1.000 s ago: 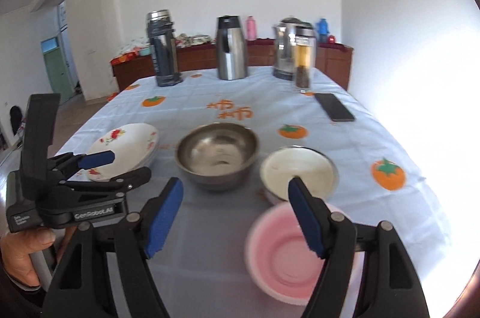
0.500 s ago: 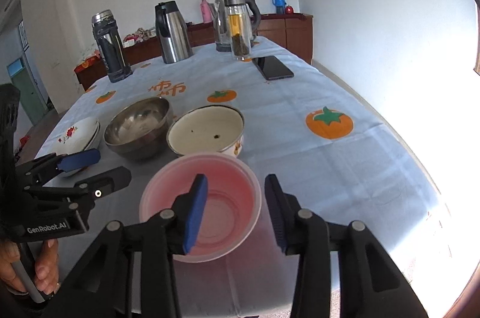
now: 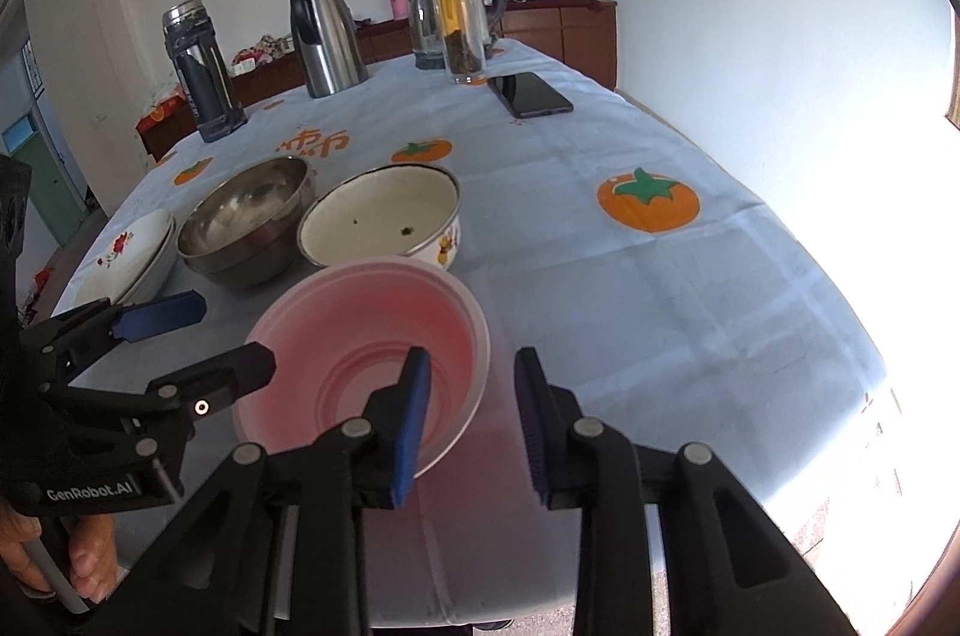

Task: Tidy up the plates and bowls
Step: 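Move both grippers to the pink plastic bowl rim and close on it, then lift the pink plastic bowl with both grippers toward the stainless steel bowl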

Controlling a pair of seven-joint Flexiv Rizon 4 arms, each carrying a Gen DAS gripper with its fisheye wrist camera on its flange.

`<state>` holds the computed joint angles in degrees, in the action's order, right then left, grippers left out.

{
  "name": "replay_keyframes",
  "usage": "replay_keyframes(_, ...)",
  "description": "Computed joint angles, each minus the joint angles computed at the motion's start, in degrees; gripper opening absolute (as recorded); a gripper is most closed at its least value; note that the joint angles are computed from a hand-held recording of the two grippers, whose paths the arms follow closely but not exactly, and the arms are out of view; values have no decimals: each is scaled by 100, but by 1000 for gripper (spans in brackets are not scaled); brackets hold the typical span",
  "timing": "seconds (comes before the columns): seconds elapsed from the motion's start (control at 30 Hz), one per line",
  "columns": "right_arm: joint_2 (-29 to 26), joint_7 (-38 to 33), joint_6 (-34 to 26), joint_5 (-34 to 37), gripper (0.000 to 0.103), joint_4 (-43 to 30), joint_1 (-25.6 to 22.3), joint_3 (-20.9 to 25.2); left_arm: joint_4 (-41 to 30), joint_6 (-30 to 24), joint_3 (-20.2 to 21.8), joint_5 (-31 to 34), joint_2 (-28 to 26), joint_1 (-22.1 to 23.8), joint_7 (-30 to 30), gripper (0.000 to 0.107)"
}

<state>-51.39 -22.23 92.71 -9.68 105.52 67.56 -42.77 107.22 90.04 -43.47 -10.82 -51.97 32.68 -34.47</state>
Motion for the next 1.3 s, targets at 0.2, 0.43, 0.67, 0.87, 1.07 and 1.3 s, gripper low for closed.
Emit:
replay_keyframes(0.2, -14, -82, -24, -53, 19, -117, -126, 154, -26, -225, 44, -12, -6, -59, 127, 52)
replay_keyframes(0.43, -17, -40, -81, -161, 15, -140, -126, 153, 9, -249, 98, -216, 20, -134, 342, 27)
replay_keyframes(0.67, -2, -33, -61, -207, 15, -152, -141, 189, 126, -112, -28, -194, 13, 15, 383, 26)
replay_keyframes(0.87, 4, -37, -91, -265, 15, -198, -107, 174, 142, -23, -82, -93, -26, 116, 306, 26)
replay_keyframes(1.07, 5, -21, -155, -377, 15, -308, -181, 267, 159, 106, -104, 69, -48, 191, 209, 26)
replay_keyframes(1.3, -5, 44, -171, -515, 15, -386, -127, 193, 151, 293, -204, 305, -101, 337, 72, 26)
